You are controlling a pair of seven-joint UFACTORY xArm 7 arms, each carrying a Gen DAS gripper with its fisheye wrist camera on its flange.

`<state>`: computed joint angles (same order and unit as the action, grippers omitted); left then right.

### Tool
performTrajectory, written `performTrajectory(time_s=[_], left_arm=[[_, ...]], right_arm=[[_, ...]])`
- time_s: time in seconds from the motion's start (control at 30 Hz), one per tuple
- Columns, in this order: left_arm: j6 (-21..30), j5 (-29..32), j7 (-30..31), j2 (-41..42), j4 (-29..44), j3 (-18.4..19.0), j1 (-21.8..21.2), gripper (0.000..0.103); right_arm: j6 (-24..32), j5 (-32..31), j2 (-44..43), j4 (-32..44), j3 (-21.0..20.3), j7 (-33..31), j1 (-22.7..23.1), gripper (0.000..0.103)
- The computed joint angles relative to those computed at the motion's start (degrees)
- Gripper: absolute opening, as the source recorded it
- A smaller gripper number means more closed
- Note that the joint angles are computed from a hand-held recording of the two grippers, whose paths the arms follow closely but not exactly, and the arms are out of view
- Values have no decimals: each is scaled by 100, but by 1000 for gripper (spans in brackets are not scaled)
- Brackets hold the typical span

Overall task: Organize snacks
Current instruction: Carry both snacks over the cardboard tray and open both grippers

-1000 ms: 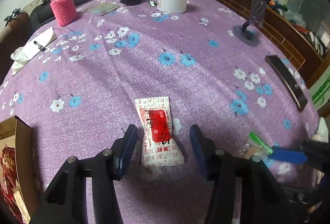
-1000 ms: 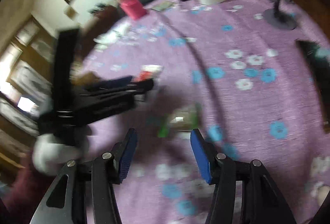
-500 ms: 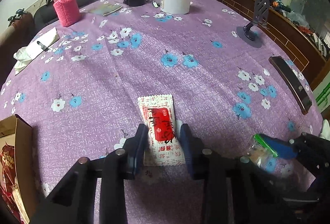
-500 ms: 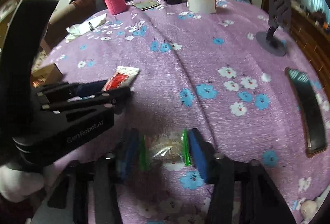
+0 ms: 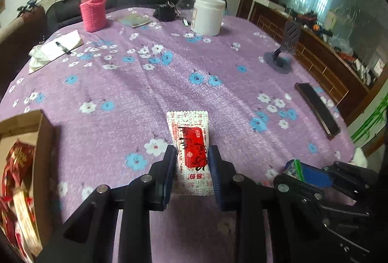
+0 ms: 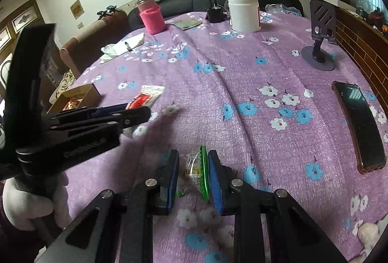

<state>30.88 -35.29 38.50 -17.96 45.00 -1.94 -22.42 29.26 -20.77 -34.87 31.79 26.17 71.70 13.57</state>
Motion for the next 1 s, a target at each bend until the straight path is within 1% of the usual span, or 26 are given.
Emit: performTrajectory(time_s=[0.07,0.23,0.43,0.6,0.73,0.87,1.0], left_arm=[[91,-202,100,-260,-146,130,-21,26],[228,-411,212,-820,-455,368,4,27],[232,-468,239,-1418,-766,652,77,27],[366,-517,233,-1926,-952,1051,221,27],[682,-557,249,-2154,-928,1550,485,27],[804,-549,284,-2071,-763,1886,887,27],[791,-581,342,-1884,-629,2121,1271,27]], right_arm=[[56,5,-59,17,49,38,35,26],[144,-58,-141,138,174,104,59,26],[223,-118,-106,373,299,123,106,26],[204,-211,116,685,403,120,105,26],[113,-361,442,1005,497,137,78,26],[10,-675,1039,1528,643,187,36,26],[-71,-1133,1714,2067,678,343,125,26]])
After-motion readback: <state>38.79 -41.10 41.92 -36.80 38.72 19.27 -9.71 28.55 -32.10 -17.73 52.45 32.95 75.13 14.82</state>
